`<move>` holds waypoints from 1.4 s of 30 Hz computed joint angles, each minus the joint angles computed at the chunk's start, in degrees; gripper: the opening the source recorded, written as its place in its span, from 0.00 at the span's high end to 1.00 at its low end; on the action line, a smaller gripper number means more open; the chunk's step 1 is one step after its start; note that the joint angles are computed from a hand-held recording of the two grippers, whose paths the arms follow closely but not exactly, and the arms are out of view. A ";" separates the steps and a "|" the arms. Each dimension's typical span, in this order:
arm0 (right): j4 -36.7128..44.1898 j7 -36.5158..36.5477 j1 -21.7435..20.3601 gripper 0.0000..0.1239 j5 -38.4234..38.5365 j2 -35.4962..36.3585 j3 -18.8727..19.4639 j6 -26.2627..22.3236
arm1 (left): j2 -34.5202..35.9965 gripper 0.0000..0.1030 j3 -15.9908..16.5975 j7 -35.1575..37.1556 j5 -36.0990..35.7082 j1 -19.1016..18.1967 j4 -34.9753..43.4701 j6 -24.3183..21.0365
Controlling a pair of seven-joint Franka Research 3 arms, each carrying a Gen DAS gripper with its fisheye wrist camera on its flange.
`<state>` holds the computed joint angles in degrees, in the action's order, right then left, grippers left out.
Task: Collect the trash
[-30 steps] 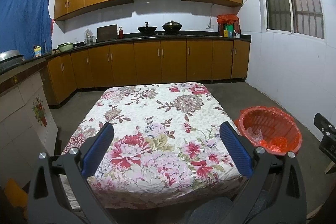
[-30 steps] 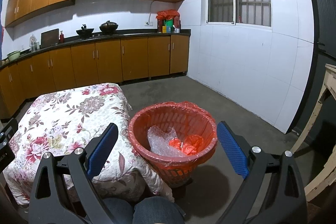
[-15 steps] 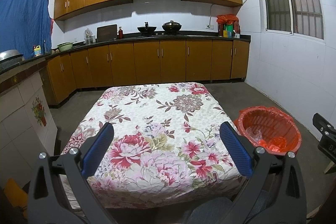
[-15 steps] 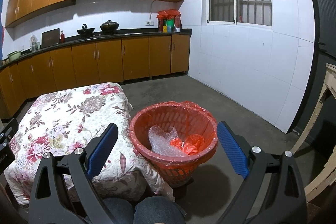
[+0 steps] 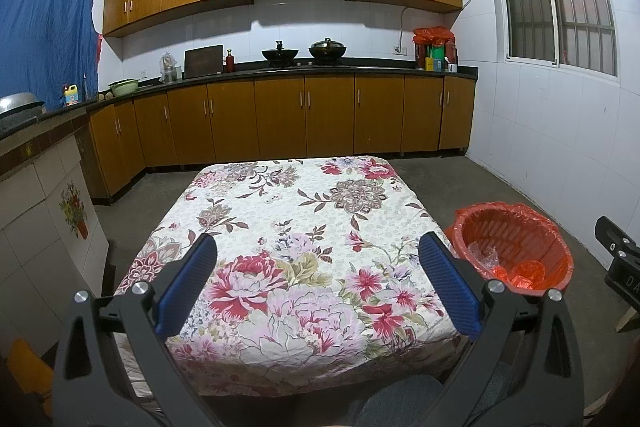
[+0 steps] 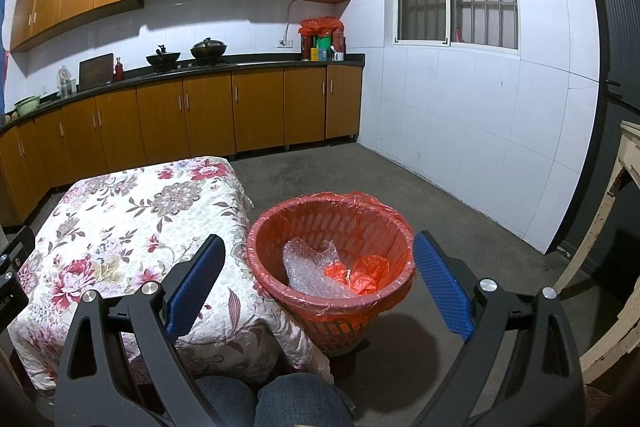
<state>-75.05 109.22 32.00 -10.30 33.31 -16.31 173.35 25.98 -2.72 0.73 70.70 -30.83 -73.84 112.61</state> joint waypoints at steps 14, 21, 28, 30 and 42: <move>0.03 -0.10 -0.02 0.24 0.11 -0.02 0.05 -0.12 | 0.18 0.04 0.07 0.12 -0.13 -0.12 0.26 -0.14; 0.05 -0.28 -0.09 0.24 0.20 -0.03 0.13 -0.19 | 0.16 0.04 0.00 -0.08 -0.32 -0.07 -0.05 0.06; 0.10 -0.24 -0.11 0.24 0.22 0.10 0.13 -0.12 | -0.27 0.04 -0.07 -0.31 -0.65 0.46 -0.89 0.78; 0.11 -0.29 -0.13 0.24 0.25 0.08 0.18 -0.18 | -0.33 0.04 -0.10 -0.38 -0.61 0.51 -1.01 0.80; 0.38 -0.54 -0.40 0.24 0.36 0.16 0.46 -0.40 | -0.48 0.04 -0.32 -0.61 -1.03 0.86 -1.47 1.13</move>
